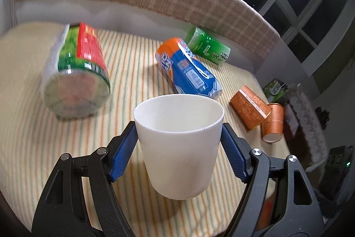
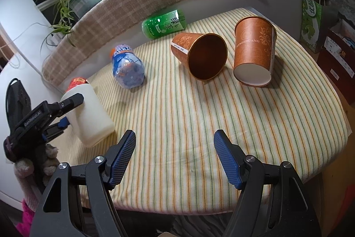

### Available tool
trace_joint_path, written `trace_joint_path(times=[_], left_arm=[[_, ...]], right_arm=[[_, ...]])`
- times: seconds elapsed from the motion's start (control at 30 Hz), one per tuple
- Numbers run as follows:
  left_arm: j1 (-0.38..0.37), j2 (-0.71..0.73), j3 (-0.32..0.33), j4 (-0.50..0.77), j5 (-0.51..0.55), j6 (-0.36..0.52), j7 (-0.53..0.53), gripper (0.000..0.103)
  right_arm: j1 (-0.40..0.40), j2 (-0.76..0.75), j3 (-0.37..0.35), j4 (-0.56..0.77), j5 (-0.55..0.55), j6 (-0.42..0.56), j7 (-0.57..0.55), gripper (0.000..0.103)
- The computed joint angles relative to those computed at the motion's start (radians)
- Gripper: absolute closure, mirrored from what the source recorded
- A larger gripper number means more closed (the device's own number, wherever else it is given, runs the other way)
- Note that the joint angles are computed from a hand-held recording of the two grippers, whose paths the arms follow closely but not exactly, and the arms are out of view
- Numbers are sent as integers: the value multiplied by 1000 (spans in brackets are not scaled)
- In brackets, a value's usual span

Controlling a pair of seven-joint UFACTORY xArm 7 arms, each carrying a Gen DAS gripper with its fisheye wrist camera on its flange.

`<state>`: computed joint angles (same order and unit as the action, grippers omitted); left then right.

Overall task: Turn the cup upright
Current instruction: 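Lower the upright white cup onto the table with the left gripper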

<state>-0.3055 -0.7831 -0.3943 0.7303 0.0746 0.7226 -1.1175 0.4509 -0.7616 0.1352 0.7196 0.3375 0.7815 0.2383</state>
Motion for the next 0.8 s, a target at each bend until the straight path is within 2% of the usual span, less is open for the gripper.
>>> trace_joint_path(times=[0.37, 0.8], left_arm=[[53, 46, -79, 68, 131, 71, 14, 26], [26, 71, -84, 94, 169, 100, 23, 26]], right_arm=[[-2, -6, -4, -4, -1, 4, 0, 30], [-2, -5, -3, -2, 0, 8, -2, 30]])
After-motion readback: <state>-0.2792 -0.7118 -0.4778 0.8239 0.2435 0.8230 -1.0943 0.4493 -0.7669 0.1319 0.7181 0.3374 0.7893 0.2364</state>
